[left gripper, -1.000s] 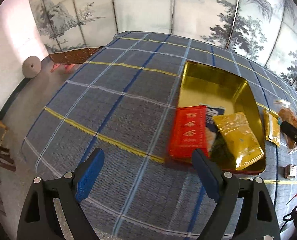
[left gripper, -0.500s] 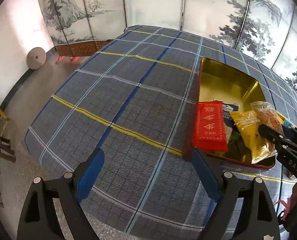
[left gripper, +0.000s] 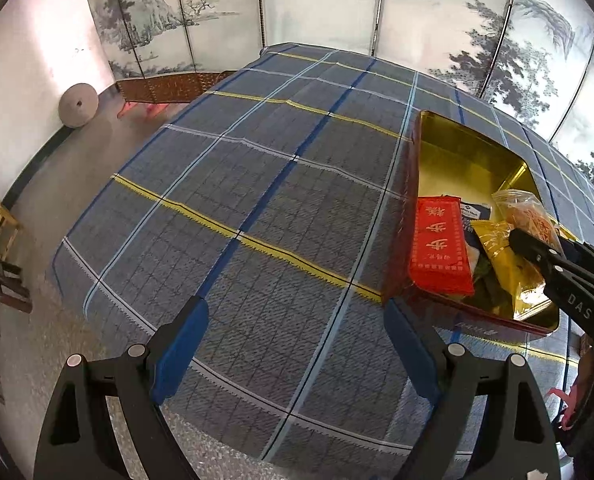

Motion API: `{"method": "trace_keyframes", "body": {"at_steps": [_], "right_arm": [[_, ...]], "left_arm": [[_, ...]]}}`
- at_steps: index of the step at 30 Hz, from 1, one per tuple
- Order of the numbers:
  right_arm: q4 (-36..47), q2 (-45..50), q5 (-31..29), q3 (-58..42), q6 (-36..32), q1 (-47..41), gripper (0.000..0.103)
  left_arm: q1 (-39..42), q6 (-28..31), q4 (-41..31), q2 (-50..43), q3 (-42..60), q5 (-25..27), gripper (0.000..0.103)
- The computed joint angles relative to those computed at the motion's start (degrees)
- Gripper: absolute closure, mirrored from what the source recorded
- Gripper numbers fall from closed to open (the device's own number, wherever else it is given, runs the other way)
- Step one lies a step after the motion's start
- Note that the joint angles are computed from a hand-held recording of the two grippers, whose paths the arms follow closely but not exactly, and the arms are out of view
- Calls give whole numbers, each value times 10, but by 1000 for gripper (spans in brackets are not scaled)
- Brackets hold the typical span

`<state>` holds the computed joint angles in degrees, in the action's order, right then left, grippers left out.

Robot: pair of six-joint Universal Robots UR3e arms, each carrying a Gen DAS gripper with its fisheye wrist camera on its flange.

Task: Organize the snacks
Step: 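Carry the peanut-candy bag into the gold tin and open the right tool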

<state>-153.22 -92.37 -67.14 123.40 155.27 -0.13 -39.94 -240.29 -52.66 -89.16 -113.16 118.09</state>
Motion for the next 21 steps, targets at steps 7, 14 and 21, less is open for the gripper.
{"method": "trace_keyframes", "body": {"at_steps": [7, 14, 21], "right_arm": [[8, -6, 2, 0, -7, 1, 63], [26, -23, 9, 6, -18, -7, 49], [44, -59, 32, 21, -36, -27, 43]], "left_arm": [[-2, -11, -5, 9, -6, -1, 16], [-10, -9, -11, -3, 11, 2, 16], [-20, -13, -21, -19, 35, 5, 16]]}}
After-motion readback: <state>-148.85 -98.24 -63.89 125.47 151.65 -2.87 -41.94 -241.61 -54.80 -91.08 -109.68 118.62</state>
